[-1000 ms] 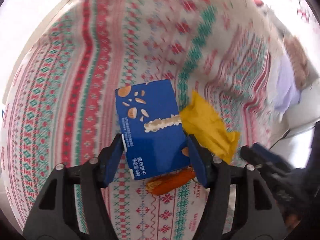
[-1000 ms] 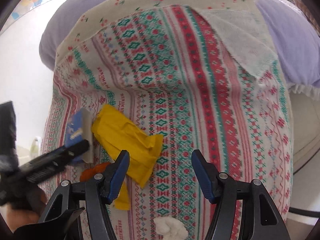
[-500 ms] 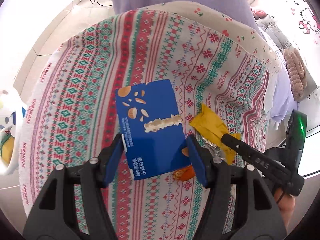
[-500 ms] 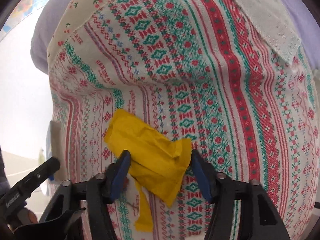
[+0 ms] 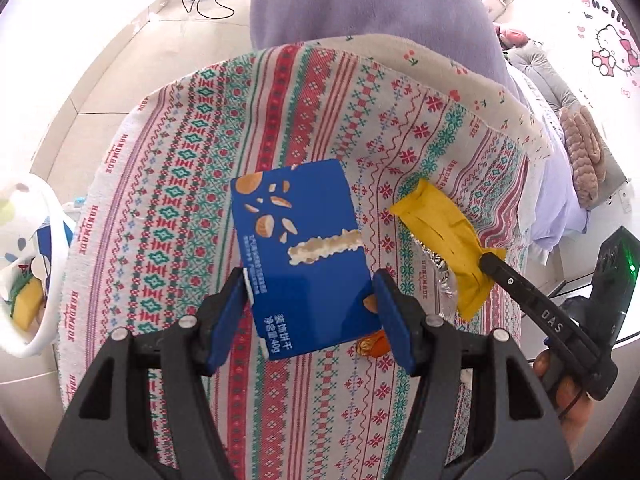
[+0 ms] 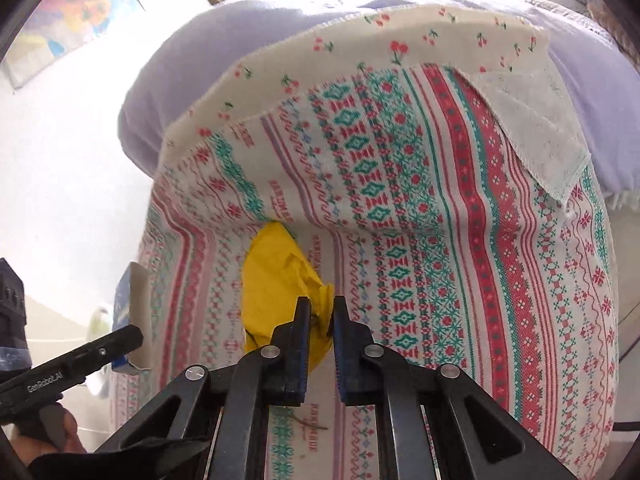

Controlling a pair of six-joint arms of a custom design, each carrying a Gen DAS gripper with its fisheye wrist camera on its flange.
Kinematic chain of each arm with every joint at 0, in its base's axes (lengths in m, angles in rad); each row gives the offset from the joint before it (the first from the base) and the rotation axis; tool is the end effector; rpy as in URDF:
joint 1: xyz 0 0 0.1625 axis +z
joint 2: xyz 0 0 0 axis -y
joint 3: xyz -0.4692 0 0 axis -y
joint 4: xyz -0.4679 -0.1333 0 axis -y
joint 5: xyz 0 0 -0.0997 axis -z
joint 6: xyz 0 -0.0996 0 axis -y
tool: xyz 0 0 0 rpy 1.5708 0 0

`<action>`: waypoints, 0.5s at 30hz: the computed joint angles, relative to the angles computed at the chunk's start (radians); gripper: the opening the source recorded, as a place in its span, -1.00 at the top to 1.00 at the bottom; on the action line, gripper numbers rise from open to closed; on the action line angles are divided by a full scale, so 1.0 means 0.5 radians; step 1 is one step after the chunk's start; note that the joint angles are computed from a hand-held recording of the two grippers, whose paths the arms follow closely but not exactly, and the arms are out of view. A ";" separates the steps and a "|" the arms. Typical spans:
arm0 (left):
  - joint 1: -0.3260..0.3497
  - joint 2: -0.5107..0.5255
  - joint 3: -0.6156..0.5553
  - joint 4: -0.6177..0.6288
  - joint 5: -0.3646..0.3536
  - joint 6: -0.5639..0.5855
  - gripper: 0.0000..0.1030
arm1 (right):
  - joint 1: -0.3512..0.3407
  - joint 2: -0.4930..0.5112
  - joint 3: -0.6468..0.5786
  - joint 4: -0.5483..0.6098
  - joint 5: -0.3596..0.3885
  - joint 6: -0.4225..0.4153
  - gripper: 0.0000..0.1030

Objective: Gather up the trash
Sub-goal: 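Grasp the yellow wrapper with the right gripper while the left holds the box, then drop the blue box and yellow wrapper into the white bin with both grippers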

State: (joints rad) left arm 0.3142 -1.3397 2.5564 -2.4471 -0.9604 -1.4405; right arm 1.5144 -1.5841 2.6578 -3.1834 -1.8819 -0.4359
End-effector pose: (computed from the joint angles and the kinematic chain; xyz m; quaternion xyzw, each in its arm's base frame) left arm -0.2611 -0.2850 0.0701 -0.0356 0.9407 -0.2532 0.2229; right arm 0.0829 -0.3564 0.1902 0.1391 -0.9430 0.2187 0.2089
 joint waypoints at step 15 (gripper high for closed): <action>-0.110 -0.562 0.177 0.432 0.027 -0.269 -0.26 | 0.213 0.063 0.109 -0.201 0.132 -0.103 0.79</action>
State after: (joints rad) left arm 0.2591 -1.6206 2.6451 -2.2310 -0.9468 -1.5750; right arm 1.6209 -1.5527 2.7123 -3.2839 -1.8159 -0.4876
